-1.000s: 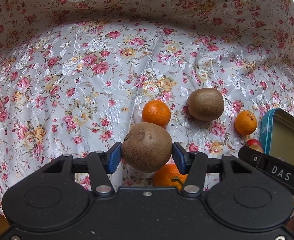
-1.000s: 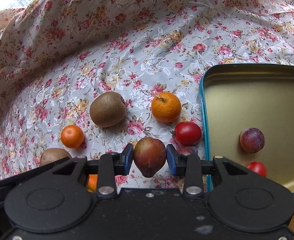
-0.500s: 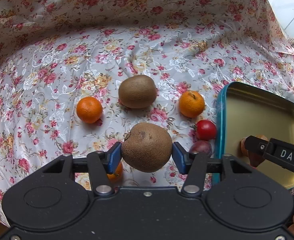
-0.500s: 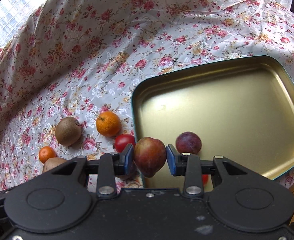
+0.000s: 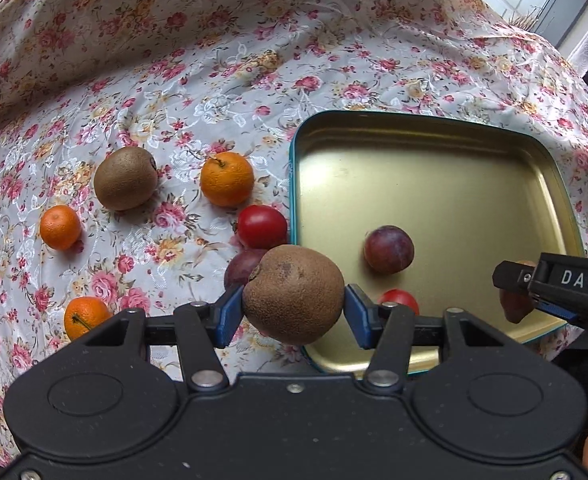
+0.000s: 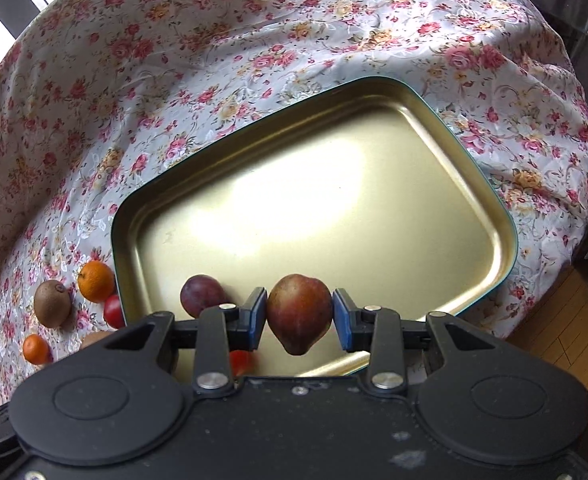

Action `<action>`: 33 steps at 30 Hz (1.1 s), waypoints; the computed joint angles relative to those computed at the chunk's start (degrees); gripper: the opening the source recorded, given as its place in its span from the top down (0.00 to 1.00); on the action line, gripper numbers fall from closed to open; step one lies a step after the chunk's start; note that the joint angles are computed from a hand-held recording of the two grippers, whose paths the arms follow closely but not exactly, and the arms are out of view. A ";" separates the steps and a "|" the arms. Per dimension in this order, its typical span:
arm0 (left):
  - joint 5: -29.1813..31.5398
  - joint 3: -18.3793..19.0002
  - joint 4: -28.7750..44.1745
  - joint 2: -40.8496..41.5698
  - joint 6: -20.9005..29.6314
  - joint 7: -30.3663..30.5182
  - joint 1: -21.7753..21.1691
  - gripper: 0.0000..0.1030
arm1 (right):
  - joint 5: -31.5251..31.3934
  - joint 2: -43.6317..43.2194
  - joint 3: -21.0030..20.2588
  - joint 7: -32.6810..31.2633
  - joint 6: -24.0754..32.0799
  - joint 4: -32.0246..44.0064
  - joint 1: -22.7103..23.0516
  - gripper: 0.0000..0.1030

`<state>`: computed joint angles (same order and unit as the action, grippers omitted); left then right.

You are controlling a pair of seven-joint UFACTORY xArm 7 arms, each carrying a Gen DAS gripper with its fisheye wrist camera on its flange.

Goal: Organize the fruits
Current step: 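Lower the kiwi into the tin tray and open the left gripper while the right gripper releases the plum there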

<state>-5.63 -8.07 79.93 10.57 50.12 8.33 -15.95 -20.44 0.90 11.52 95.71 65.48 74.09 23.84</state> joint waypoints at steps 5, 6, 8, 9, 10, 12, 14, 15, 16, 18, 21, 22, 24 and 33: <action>-0.24 -0.70 0.22 0.15 0.23 -0.32 -0.93 0.43 | 1.55 -4.68 0.08 1.10 -0.88 -5.54 -1.10 0.64; -0.89 -0.89 0.49 0.23 0.30 -0.13 -1.01 0.43 | 1.72 -5.15 0.25 1.37 -0.97 -6.05 -1.40 0.64; -1.48 -1.08 0.67 0.26 -0.13 -0.21 -1.32 0.43 | 1.81 -6.21 0.59 1.78 -1.12 -7.12 -1.92 0.64; -1.59 -1.13 0.62 0.22 -0.46 -0.33 -1.48 0.43 | 1.88 -6.67 0.75 1.90 -1.18 -7.60 -2.17 0.64; -1.57 -1.16 0.57 0.21 -0.73 -0.57 -1.66 0.43 | 1.97 -7.16 0.88 2.04 -1.23 -8.12 -2.42 0.64; -1.16 -1.19 0.47 0.29 -1.10 -1.30 -2.11 0.43 | 2.47 -7.69 1.11 2.16 -1.39 -8.83 -2.89 0.64; -0.39 -1.17 0.38 0.54 -1.27 -2.24 -2.56 0.43 | 3.12 -8.54 1.26 2.07 -1.82 -9.81 -3.24 0.64; -0.08 -1.16 0.38 0.66 -1.20 -2.61 -2.72 0.43 | 3.26 -8.98 1.40 2.17 -1.99 -10.27 -3.39 0.64; 0.19 -1.17 0.56 0.92 -0.96 -3.02 -2.89 0.43 | 3.26 -9.29 1.57 2.28 -1.96 -10.54 -3.54 0.64; -0.36 -1.33 0.59 1.10 -0.75 -3.08 -2.89 0.44 | 3.13 -9.74 1.93 2.52 -1.65 -10.79 -3.77 0.64; 0.63 -1.32 -1.26 -0.18 -3.92 -3.52 -3.31 0.43 | 3.26 -10.26 2.27 2.83 -1.60 -11.09 -4.01 0.64; 1.47 -1.27 -1.73 -0.51 -4.81 -3.73 -3.52 0.42 | 3.34 -10.51 2.38 2.99 -1.56 -11.25 -4.05 0.64; 1.87 -1.35 -2.30 -0.87 -5.78 -3.27 -3.56 0.42 | 3.46 -10.81 2.52 3.18 -1.61 -11.51 -4.20 0.64; 2.95 -1.13 -1.09 0.13 -3.19 -3.66 -3.64 0.42 | 3.39 -11.07 2.93 3.90 -1.54 -11.45 -4.78 0.64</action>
